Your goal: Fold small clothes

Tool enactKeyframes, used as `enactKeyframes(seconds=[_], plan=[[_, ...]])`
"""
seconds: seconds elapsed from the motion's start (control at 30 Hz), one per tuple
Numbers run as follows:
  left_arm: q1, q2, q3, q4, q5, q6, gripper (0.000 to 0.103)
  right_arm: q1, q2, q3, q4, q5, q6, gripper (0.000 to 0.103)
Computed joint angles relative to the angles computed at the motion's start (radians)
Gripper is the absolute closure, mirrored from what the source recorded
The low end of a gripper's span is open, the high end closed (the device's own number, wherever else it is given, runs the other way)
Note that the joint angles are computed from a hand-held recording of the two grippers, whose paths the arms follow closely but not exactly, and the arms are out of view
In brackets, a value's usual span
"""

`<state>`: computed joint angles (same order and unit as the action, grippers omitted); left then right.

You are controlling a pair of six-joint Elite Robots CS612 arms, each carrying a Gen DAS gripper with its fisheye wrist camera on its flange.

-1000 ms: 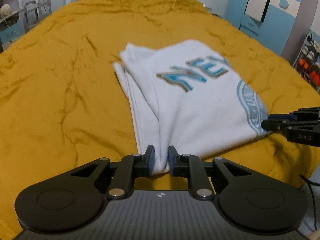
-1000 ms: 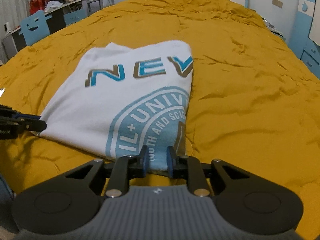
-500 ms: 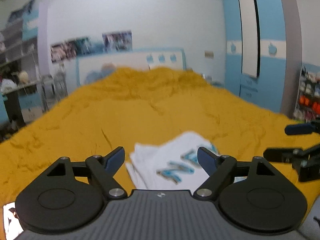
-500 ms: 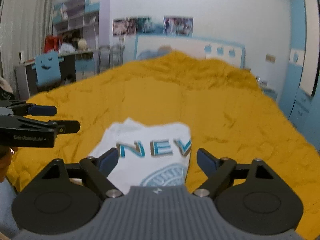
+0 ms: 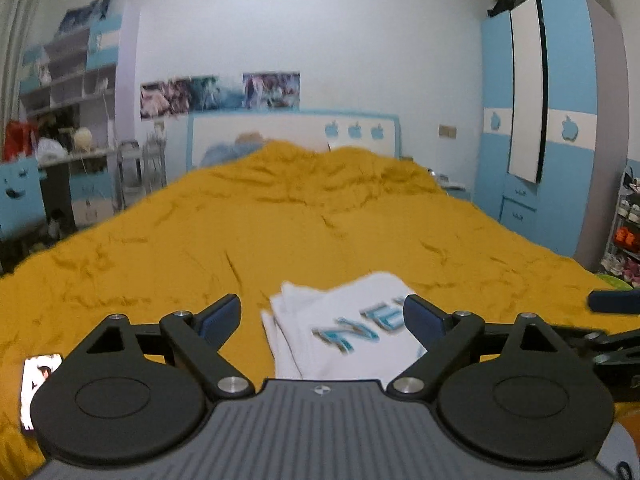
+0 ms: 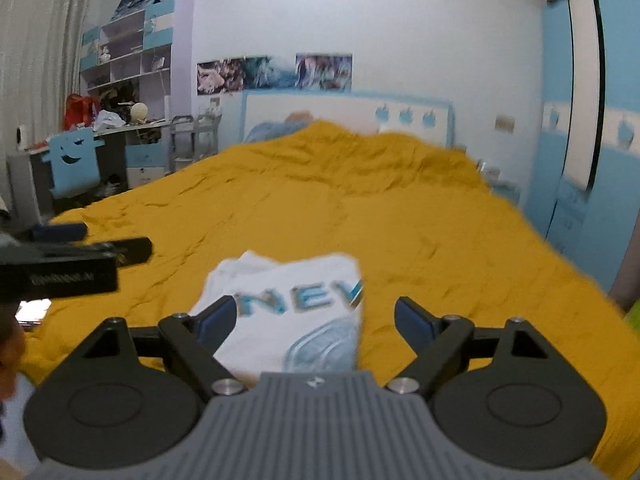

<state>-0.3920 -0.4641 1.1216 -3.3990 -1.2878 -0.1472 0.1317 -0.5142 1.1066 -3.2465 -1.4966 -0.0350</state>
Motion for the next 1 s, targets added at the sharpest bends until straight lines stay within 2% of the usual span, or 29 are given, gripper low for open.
enactKeyframes(seconds=[0.1,0.23,0.37,0.57,1.0], plan=[[0.002,-0.010,0.014,0.075,-0.008,-0.029,0.000,0.006,-0.010,0.018,0.060,0.010,0.039,0.021],[0.008,-0.022,0.027,0.187,-0.014,-0.081,0.000,0.020,-0.005,0.008,0.160,-0.032,0.024,0.021],[0.009,-0.035,0.044,0.278,-0.014,-0.126,0.000,0.018,0.002,-0.004,0.216,-0.039,0.060,0.021],[0.003,-0.047,0.065,0.294,-0.017,-0.119,0.000,0.018,0.024,-0.046,0.311,-0.049,0.084,0.021],[-0.001,-0.049,0.063,0.308,-0.016,-0.113,0.000,0.017,0.029,-0.053,0.303,-0.042,0.083,0.021]])
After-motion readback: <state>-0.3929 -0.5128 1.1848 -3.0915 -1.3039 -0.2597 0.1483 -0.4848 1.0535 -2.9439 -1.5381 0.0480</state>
